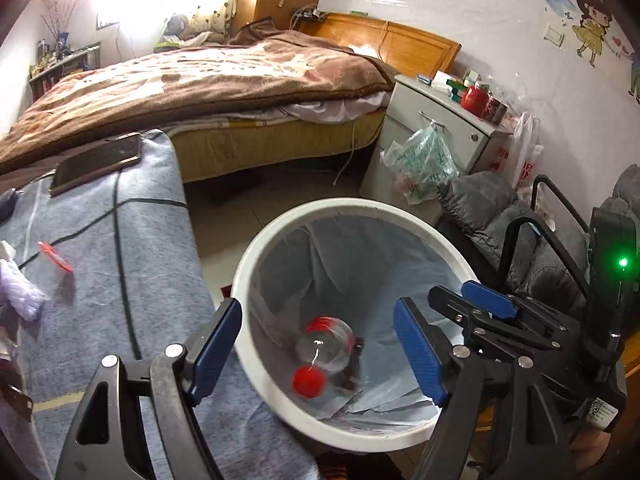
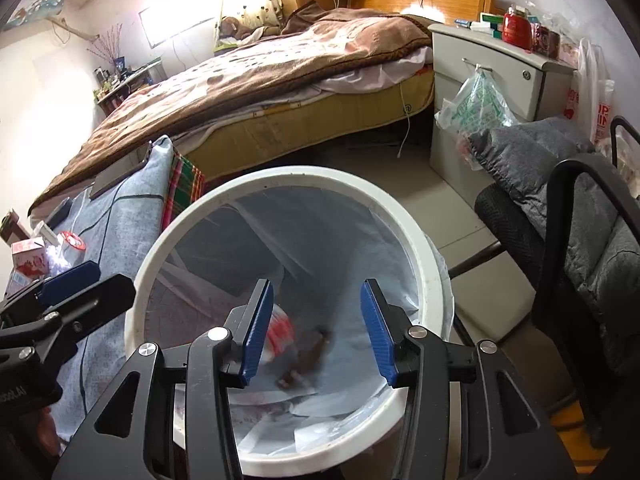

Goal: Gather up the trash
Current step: 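Return both tools to the table and open them over the trash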

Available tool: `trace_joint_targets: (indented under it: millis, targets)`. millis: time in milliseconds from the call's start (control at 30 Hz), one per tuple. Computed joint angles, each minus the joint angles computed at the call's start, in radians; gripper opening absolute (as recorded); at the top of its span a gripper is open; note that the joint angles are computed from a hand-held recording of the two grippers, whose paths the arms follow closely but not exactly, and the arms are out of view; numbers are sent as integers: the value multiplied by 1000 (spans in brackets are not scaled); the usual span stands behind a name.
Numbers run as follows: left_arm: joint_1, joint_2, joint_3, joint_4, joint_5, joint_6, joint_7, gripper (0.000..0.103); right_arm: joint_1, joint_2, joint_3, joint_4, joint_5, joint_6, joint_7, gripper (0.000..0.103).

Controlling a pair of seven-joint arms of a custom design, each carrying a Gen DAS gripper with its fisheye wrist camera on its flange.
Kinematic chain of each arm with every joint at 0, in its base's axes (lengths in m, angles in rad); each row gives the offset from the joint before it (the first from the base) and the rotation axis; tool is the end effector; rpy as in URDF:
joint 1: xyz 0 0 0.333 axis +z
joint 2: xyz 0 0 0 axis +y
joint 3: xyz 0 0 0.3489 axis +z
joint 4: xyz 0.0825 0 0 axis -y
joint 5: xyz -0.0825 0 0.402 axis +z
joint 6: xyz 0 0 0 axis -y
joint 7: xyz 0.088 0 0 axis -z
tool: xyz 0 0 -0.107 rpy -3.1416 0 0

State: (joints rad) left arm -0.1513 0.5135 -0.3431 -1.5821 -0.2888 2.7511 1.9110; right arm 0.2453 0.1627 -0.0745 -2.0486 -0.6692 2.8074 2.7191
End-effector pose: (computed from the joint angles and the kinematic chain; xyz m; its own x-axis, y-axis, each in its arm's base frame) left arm 0.7005 -0.3062 0.4495 -0.5373 -0.8193 0.2002 -0.6998 0.3006 -0.6480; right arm 0.6215 0.1394 0.4423 -0.3377 -0.9294 -0.1490 -0.6979 0.3535 -0.6228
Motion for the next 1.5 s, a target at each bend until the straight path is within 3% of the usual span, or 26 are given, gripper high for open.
trace_joint_targets:
  millis: [433, 600, 667, 700, 833, 900, 1033, 1167, 1267, 1367, 1467, 1500]
  targets:
    - [83, -116, -5, -165, -62, 142, 23, 80, 26, -19, 0, 11, -160, 52, 151, 48]
    - [76, -168, 57, -244, -23, 226, -44, 80, 42, -3, 8, 37, -193, 72, 159, 48]
    - [111, -180, 41, -264, -38, 240, -48, 80, 52, 6, 8, 49, -200, 79, 161, 48]
    - [112, -187, 51, -274, -31, 244, -64, 81, 56, 13, 8, 56, -201, 87, 161, 48]
    - [36, -217, 196, -329, 114, 295, -231, 82, 78, 35, 5, 77, -187, 112, 126, 48]
    - [62, -228, 193, -349, 133, 303, -262, 83, 92, 50, 2, 91, -183, 127, 111, 48]
    - [20, -245, 300, -383, 256, 327, -408, 84, 110, 83, 9, 120, -108, 143, 21, 48]
    - [7, -243, 364, -389, 349, 323, -528, 85, 133, 113, 9, 147, -30, 151, -88, 48]
    - [68, -232, 318, -379, 350, 319, -535, 85, 155, 135, 5, 175, 18, 154, -145, 48]
    - [102, -204, 293, -339, 353, 266, -533, 85, 171, 153, 4, 199, 74, 147, -205, 48]
    - [195, -176, 193, -309, 270, 239, -453, 85, 191, 173, -4, 223, 107, 152, -249, 49]
    - [199, -172, 188, -305, 259, 236, -444, 85, 196, 180, -4, 233, 120, 146, -266, 49]
